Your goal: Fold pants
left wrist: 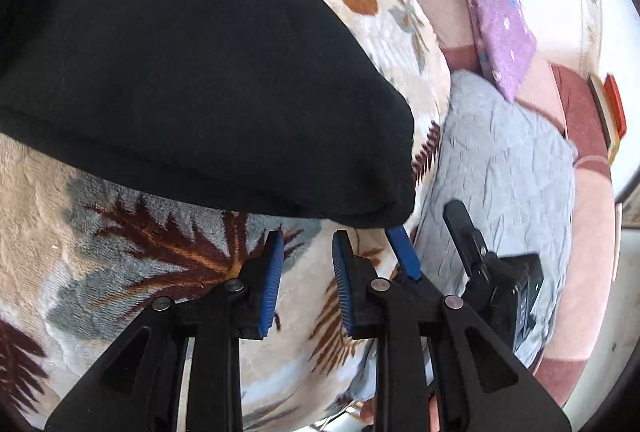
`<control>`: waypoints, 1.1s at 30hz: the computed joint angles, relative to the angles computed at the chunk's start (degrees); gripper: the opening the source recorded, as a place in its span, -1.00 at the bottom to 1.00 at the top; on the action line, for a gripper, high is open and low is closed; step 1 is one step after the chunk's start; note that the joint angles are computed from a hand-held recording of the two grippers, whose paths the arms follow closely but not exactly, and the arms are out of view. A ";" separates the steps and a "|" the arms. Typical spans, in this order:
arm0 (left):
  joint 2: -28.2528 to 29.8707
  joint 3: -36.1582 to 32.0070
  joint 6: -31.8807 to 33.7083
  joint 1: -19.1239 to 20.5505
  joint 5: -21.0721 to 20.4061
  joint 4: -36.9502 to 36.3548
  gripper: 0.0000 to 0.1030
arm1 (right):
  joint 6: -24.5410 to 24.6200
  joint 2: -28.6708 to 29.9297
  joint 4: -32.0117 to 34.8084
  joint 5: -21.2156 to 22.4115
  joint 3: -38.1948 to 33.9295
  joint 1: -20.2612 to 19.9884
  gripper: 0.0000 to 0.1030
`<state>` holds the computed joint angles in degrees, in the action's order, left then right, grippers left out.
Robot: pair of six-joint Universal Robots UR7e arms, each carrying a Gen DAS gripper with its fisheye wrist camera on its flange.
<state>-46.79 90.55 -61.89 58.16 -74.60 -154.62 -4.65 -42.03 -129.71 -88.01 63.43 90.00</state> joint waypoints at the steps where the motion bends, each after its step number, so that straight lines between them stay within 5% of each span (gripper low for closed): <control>1: -0.27 0.62 -1.33 -0.10 0.66 -0.66 -0.52 | -0.04 0.04 0.09 0.32 -0.19 -0.18 0.51; 7: -2.39 7.54 -11.64 -1.52 6.45 -11.76 0.40 | -0.10 0.23 0.63 2.31 -1.02 -1.03 0.58; 15: 0.99 1.55 -9.68 -0.18 5.63 -6.01 0.43 | 0.22 2.00 1.34 4.26 -2.99 -1.58 0.59; 16: 1.37 0.46 -9.82 0.03 5.36 -4.66 0.37 | 0.19 2.41 1.54 4.61 -3.53 -1.62 0.59; 19: 3.22 -3.29 -6.74 1.72 -0.23 -2.61 -0.62 | 0.54 4.03 2.95 5.93 -5.94 -1.87 0.59; 27: 3.95 -4.27 -6.06 3.62 -5.35 -1.93 -0.70 | -0.73 10.73 10.94 10.68 -16.72 -2.44 0.59; 33: 4.43 -3.99 -5.63 4.50 -7.70 -3.64 -0.70 | -5.01 15.99 19.60 9.46 -25.88 -1.43 0.59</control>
